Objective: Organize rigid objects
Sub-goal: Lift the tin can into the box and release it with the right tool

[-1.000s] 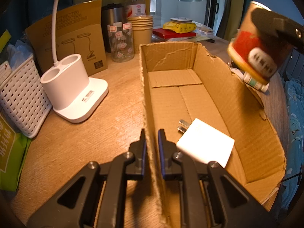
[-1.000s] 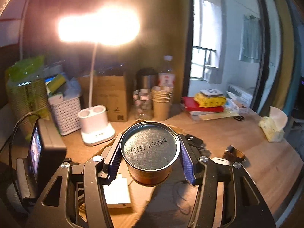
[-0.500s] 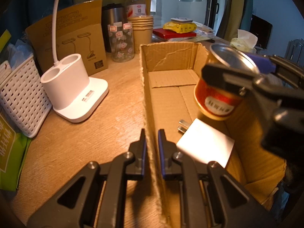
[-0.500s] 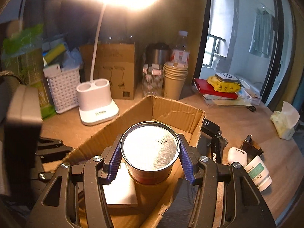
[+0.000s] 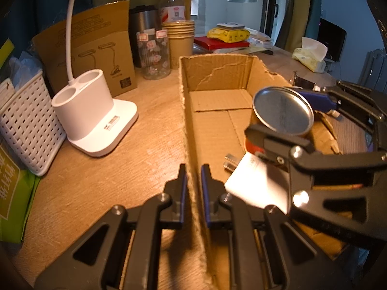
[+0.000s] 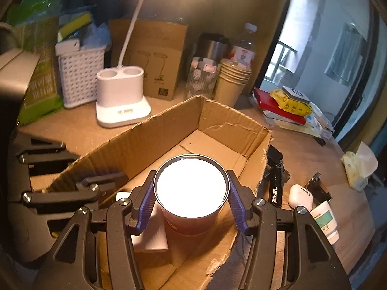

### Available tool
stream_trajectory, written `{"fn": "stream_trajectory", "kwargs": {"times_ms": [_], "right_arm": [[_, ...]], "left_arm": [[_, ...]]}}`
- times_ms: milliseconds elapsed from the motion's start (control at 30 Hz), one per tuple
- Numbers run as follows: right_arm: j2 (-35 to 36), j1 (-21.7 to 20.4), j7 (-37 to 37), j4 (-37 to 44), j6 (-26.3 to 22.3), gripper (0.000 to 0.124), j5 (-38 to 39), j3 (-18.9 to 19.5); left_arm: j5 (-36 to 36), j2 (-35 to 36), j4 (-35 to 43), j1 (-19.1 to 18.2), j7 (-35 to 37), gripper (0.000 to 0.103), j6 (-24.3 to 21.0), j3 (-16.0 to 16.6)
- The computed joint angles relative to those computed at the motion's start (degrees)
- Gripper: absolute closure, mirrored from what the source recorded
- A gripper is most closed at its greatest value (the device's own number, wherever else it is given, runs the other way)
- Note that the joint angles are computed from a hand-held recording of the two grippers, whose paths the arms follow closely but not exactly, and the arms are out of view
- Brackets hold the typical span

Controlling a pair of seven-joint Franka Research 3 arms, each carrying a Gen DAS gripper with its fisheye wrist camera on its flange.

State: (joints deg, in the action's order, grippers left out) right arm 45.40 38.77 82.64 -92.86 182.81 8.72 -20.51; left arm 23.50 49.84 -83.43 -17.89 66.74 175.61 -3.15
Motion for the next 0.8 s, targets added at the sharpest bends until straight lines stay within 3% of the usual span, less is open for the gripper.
{"fn": "stream_trajectory", "kwargs": {"times_ms": [467, 800], "right_arm": [[-6.2, -16.8, -8.4, -3.7, -3.8, 0.066, 1.3, 20.8], [-7.7, -17.0, -8.6, -6.0, -4.5, 0.066, 3.2, 21.4]], "left_arm": [[-0.4, 0.5, 0.9, 0.2, 0.5, 0.091, -0.7, -0.4], [-0.4, 0.6, 1.0, 0.2, 0.6, 0.091, -0.6, -0.4]]}}
